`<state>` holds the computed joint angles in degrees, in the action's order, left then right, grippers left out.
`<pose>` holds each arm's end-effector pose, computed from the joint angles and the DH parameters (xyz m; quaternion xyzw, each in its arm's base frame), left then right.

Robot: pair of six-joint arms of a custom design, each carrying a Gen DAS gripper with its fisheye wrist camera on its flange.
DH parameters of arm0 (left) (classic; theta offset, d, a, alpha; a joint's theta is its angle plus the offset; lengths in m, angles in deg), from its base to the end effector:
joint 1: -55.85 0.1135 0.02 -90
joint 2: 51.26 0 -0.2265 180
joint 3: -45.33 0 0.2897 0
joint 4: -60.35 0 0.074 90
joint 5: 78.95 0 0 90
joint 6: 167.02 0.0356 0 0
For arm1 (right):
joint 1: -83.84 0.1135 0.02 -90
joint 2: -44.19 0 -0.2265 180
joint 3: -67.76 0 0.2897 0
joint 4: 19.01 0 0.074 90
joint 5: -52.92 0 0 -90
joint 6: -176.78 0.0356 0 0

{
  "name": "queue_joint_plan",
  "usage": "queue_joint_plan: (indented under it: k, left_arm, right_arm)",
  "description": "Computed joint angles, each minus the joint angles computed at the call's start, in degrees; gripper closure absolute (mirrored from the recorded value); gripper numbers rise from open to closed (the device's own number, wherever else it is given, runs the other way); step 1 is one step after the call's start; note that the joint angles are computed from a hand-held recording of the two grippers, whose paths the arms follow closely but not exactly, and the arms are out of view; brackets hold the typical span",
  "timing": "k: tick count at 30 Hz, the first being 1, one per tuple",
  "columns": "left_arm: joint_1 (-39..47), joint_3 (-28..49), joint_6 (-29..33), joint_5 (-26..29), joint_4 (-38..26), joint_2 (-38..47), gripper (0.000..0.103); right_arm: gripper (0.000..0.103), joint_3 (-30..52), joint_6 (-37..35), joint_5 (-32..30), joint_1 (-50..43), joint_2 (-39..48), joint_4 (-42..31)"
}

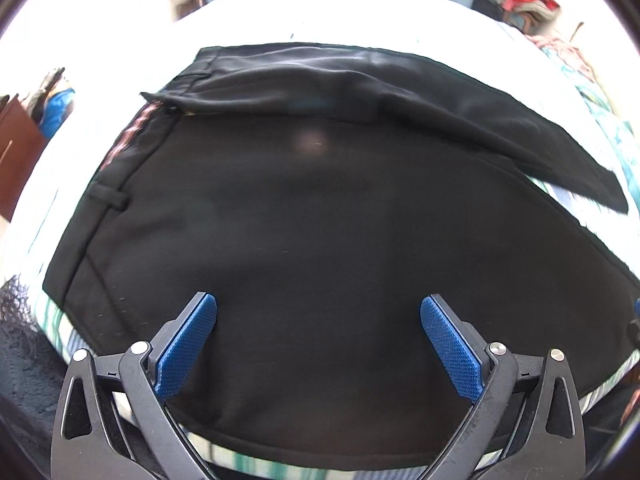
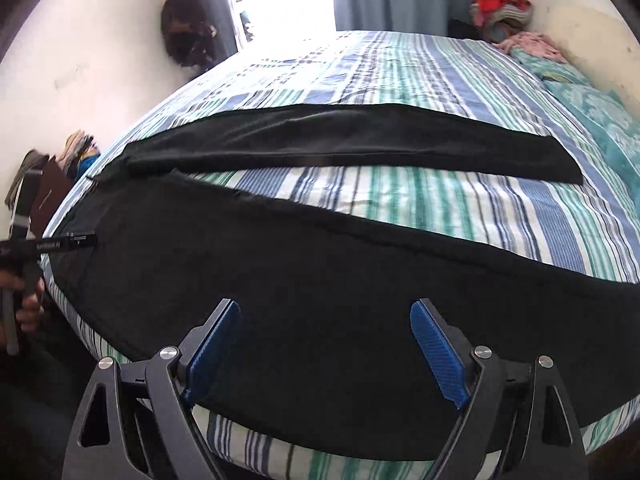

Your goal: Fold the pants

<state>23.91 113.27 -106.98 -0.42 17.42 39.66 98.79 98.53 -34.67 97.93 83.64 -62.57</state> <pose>0.2879 -0.1711 0.1275 -0.0040 0.9733 -0.0230 0.2283 0.1935 0.0470 0.1287 -0.0125 0.9452 0.0534 0.3219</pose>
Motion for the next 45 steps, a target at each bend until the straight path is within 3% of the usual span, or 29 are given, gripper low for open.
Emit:
queue_joint_plan:
  k: [3, 7, 12, 17, 21, 26, 31, 33, 35, 39, 40, 43, 45]
  left_arm:
    - [0.30, -2.22, -0.75, 0.62, 1.24, -2.44, 0.001]
    - [-0.76, -2.45, -0.63, -0.27, 2.40, -3.28, 0.001]
    - [-0.46, 0.07, 1.33, -0.59, 2.73, -1.05, 0.001]
    - [-2.03, 3.16, 2.17, -2.08, 1.20, 0.52, 0.001]
    - [-1.74, 9.83, 5.05, -3.10, -0.37, 4.68, 0.001]
    - [0.18, 23.70, 9.66, -4.82, -1.70, 13.83, 0.001]
    - [2.12, 37.22, 9.96, -4.43, -4.18, 23.59, 0.001]
    - [2.93, 40.26, 10.40, -4.35, -3.54, 26.76, 0.001]
    - [3.65, 42.64, 10.25, -6.15, -3.00, 30.37, 0.001]
    - [6.48, 44.84, 6.50, -7.28, -3.14, 37.31, 0.001]
    - [6.93, 43.13, 5.81, -7.39, -1.68, 37.59, 0.001]
    - [6.67, 31.60, 6.22, -7.83, 10.78, 32.81, 0.000]
    - [6.16, 30.63, 6.33, -9.12, 12.21, 32.66, 0.000]
  right_arm:
    - [0.016, 0.79, -1.00, 4.78, 5.10, 4.59, 2.02]
    - [0.016, 0.41, -1.68, 6.02, 2.58, 5.53, 2.08]
    - [0.016, -2.23, -1.54, 1.88, -6.50, -2.18, -0.64]
    - [0.016, -3.07, -0.72, -4.37, -15.59, -4.52, -1.40]
    - [0.016, -3.14, 0.10, -8.26, -20.20, -4.83, -0.98]
    - [0.016, -3.12, 0.58, -10.92, -23.31, -4.28, -0.12]
    - [0.016, -2.91, -0.63, -12.31, -26.74, -4.74, -0.29]
    - [0.016, -3.30, -0.99, -13.24, -30.65, -7.46, -1.58]
    - [0.016, -2.99, -0.79, -18.64, -37.95, -7.02, -1.39]
    - [0.016, 5.49, -2.98, -27.61, -51.53, 11.65, 5.10]
    - [0.016, 9.85, -4.36, -27.96, -53.42, 18.52, 6.60]
    - [0.016, 25.67, -6.18, -28.09, -56.96, 37.63, 9.98]
    - [0.016, 40.06, -7.32, -26.86, -56.97, 51.23, 9.00]
